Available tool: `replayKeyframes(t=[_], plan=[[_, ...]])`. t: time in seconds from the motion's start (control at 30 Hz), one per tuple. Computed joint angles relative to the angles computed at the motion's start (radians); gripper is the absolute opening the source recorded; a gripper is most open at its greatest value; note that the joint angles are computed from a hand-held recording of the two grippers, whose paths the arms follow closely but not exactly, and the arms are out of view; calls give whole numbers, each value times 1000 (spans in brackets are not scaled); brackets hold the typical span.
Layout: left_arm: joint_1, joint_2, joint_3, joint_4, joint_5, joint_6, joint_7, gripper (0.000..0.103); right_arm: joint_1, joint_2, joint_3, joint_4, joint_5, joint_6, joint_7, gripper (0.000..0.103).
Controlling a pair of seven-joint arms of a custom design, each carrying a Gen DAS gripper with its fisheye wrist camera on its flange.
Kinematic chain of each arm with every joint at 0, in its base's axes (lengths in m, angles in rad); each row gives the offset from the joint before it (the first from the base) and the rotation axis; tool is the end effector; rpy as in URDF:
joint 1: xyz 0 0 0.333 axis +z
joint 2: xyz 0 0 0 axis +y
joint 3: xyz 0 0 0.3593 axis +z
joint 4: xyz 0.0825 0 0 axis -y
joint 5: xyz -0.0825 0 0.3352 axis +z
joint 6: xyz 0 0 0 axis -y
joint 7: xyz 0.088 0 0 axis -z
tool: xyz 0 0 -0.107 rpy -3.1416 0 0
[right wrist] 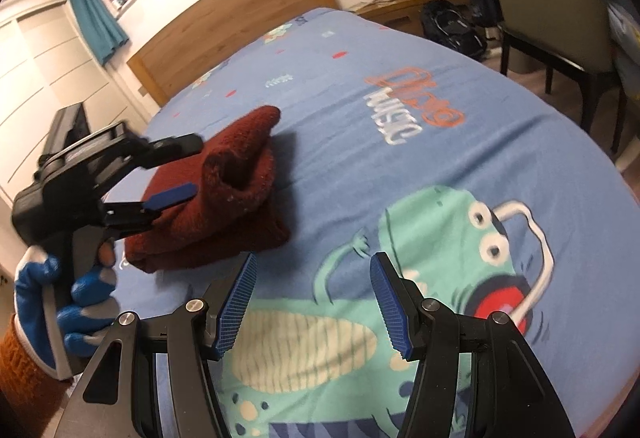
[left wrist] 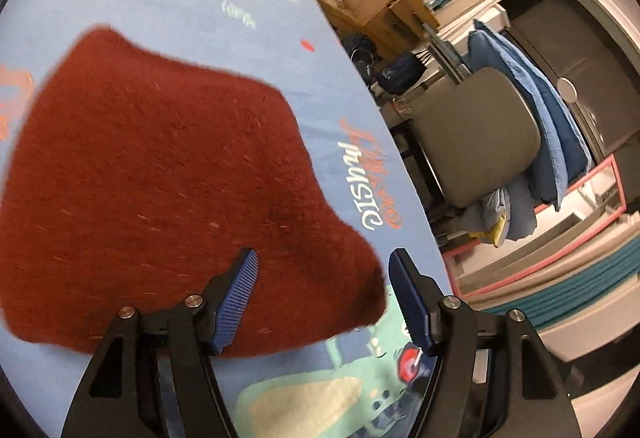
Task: Fold small clothes
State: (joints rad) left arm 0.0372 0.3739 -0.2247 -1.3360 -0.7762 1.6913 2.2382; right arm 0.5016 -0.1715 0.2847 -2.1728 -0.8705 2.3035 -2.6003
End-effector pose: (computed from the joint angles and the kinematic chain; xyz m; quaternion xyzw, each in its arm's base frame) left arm 0.6217 -0.1543 0.6011 0.3691 -0.8326 0.3512 0.2172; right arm 0.3434 0.3347 0.5642 -0.3410 0.8534 -0.2156 0.3300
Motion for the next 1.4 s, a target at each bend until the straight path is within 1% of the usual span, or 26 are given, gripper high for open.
replayKeyframes(t=[0.07, 0.13, 0.17, 0.2, 0.27, 0.4, 0.5, 0.53, 0.6, 0.67, 0.7, 0.73, 0.8, 0.87, 0.93, 1.0, 1.07, 1.17, 1.23, 1.3, 1.4], plan=[[13, 12, 6, 35, 7, 2, 28, 62, -8, 17, -14, 28, -10, 14, -43, 61], [26, 33, 14, 81, 25, 25, 57, 62, -15, 39, -25, 59, -19, 24, -79, 61], [33, 34, 18, 83, 37, 46, 76, 62, -20, 54, -33, 81, -24, 32, -103, 61], [35, 47, 24, 102, 55, 67, 80, 62, -24, 68, -41, 100, -29, 37, -123, 61], [54, 88, 28, 163, 74, 58, 57, 62, -31, 97, -56, 142, -38, 43, -161, 61], [79, 112, 12, 185, 89, 68, 59, 62, -40, 164, -92, 229, -60, 95, -236, 61], [90, 87, -1, 135, 84, 76, 112, 62, -40, 229, -120, 293, -60, 162, -293, 61], [89, 68, -4, 100, 83, 85, 147, 62, -38, 251, -129, 313, -54, 177, -310, 61], [80, 34, -5, 34, 86, 98, 212, 62, -29, 296, -146, 353, -36, 187, -345, 61], [66, 16, 1, -5, 94, 103, 249, 62, -29, 324, -168, 363, -13, 227, -367, 61], [57, 6, 6, -34, 101, 120, 265, 62, -28, 338, -177, 369, 3, 234, -380, 61], [46, -5, 12, -68, 111, 145, 279, 62, -30, 352, -184, 371, 31, 237, -404, 61], [36, -18, 22, -112, 120, 172, 302, 62, -35, 362, -195, 346, 80, 263, -431, 61], [39, -30, 26, -144, 113, 179, 339, 62, -38, 368, -204, 312, 115, 303, -437, 61], [42, -53, 31, -184, 109, 196, 385, 62, -29, 367, -219, 283, 102, 334, -413, 61], [34, -70, 37, -208, 112, 217, 402, 62, -24, 365, -229, 268, 87, 355, -389, 61], [28, -81, 42, -224, 113, 231, 406, 62, -22, 368, -225, 274, 105, 344, -410, 61], [22, -89, 46, -230, 107, 242, 404, 62, -21, 372, -211, 301, 157, 299, -493, 61], [22, -101, 47, -242, 95, 262, 416, 62, -16, 364, -210, 302, 168, 282, -519, 61], [19, -115, 46, -263, 84, 291, 440, 62, -8, 359, -203, 319, 177, 245, -556, 61], [15, -135, 46, -297, 62, 335, 486, 62, -5, 355, -203, 324, 181, 232, -574, 61]])
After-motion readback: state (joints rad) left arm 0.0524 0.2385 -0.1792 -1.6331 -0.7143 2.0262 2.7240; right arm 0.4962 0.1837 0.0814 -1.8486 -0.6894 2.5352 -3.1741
